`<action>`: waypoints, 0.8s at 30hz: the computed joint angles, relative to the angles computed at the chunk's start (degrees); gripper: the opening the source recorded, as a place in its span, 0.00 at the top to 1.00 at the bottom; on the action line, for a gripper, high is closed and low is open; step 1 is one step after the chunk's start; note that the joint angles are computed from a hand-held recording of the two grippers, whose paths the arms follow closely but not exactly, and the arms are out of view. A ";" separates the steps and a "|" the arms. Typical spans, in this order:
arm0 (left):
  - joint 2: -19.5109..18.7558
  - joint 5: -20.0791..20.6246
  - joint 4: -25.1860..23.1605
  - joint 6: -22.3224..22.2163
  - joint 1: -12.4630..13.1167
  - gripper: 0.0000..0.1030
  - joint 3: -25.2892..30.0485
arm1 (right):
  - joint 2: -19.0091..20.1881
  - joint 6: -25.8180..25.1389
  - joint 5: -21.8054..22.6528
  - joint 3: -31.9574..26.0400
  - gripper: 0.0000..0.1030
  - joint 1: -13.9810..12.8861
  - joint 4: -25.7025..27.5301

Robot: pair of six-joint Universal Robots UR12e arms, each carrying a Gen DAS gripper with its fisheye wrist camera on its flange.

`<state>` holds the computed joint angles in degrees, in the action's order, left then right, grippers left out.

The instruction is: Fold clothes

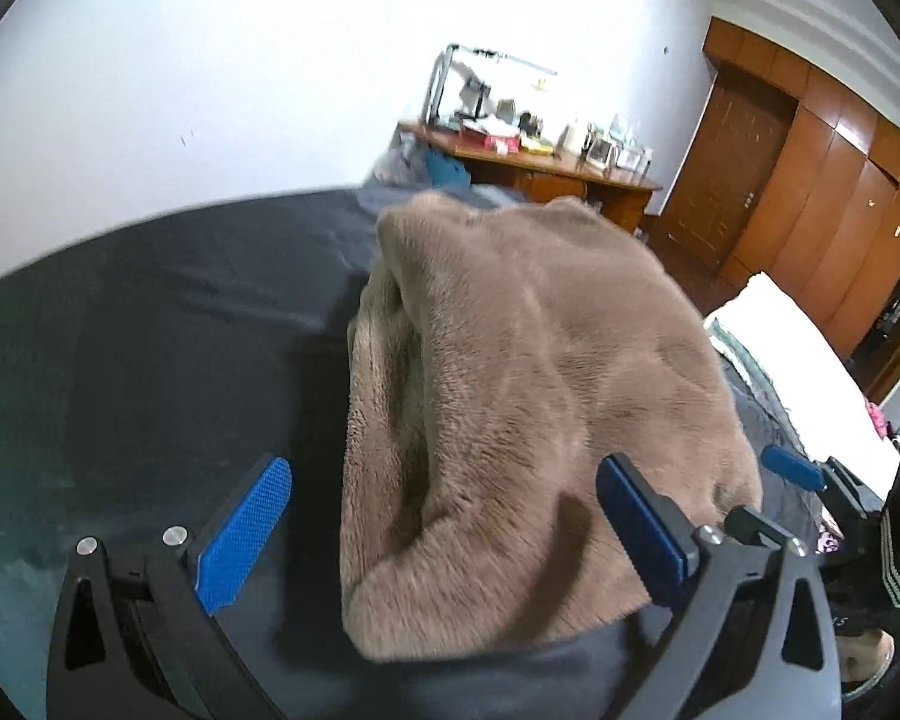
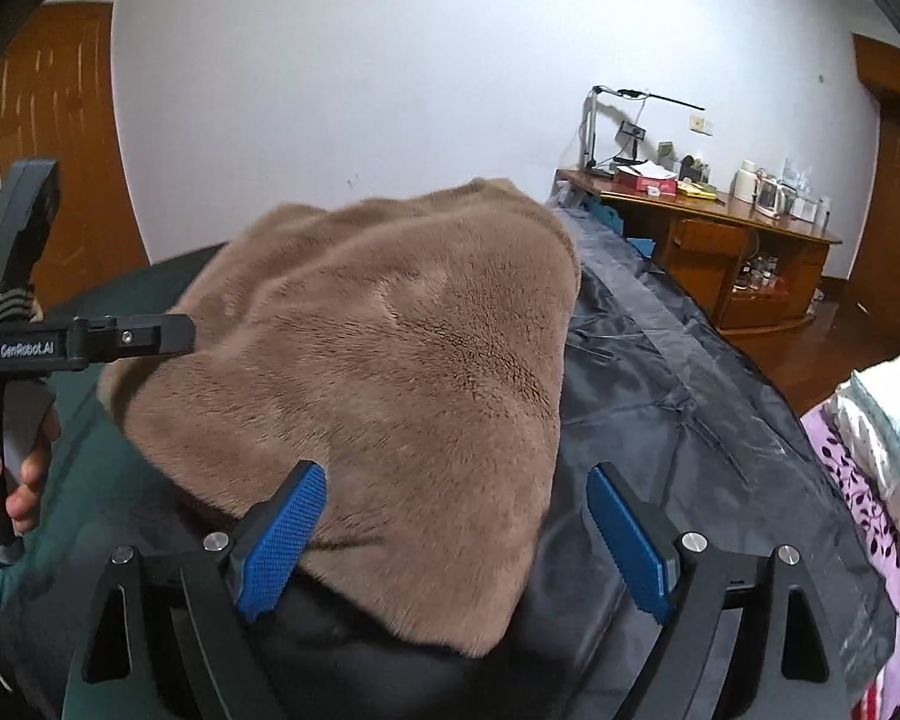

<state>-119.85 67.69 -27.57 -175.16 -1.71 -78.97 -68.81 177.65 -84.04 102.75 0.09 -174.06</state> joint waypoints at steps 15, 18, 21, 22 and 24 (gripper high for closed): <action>2.61 7.45 0.20 -0.22 -3.55 0.01 -2.65 | -3.50 8.04 -6.37 3.04 0.12 1.89 1.33; 2.69 10.11 1.64 0.03 -4.09 0.01 -2.82 | -3.88 8.76 -7.10 3.59 0.12 2.19 -0.10; 3.44 10.27 2.95 0.53 -3.94 0.00 -3.88 | -4.13 9.37 -6.98 3.92 0.12 2.26 -1.35; 3.75 9.74 3.26 0.56 -3.73 0.00 -4.30 | -4.20 9.48 -6.93 3.99 0.12 2.28 -1.68; 4.26 9.13 3.93 0.64 -3.45 0.01 -4.96 | -4.26 9.23 -7.05 4.00 0.12 2.36 -1.88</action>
<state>-115.59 76.82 -23.64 -174.51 -5.16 -83.93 -73.07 186.88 -91.09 106.74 2.46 -175.94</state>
